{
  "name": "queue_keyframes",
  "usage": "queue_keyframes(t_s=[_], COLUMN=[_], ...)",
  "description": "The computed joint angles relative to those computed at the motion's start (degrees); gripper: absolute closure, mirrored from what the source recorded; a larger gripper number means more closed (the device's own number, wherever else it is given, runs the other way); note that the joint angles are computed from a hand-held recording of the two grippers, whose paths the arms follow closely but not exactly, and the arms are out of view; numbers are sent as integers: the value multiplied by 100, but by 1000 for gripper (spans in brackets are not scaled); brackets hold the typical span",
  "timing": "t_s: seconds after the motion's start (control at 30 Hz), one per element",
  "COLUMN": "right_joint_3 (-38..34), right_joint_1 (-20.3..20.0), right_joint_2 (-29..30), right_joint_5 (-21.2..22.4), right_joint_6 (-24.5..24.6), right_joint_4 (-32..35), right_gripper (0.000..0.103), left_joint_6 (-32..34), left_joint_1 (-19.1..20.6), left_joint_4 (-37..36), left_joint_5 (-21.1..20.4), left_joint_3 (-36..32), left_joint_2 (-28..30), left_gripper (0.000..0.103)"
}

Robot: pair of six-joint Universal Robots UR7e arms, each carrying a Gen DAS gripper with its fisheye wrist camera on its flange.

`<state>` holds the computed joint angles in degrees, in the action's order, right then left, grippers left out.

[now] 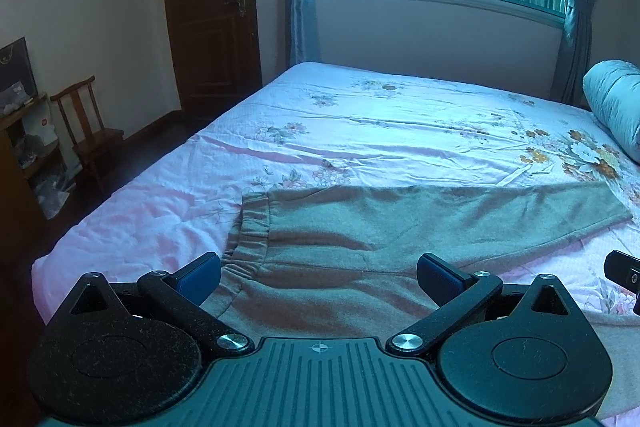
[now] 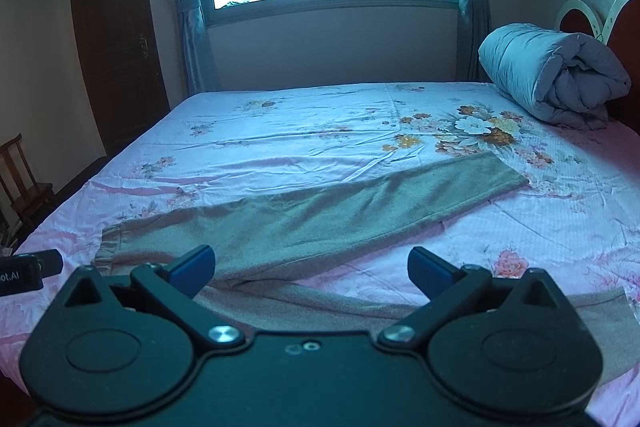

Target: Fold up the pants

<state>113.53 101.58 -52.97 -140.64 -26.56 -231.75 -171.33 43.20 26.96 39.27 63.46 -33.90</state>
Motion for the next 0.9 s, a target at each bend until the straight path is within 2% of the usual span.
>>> queue_keyframes(t_s=[0.9], right_joint_3=[24], right_joint_1=[-37], right_joint_2=[10], right_joint_5=[-17], right_joint_6=[10], right_joint_4=[38], right_gripper=[6], left_joint_6=[-33], left_joint_1=[13], left_joint_4=[35], left_joint_5=[-7], left_joint_3=[-28], left_joint_2=[54], left_gripper=[0])
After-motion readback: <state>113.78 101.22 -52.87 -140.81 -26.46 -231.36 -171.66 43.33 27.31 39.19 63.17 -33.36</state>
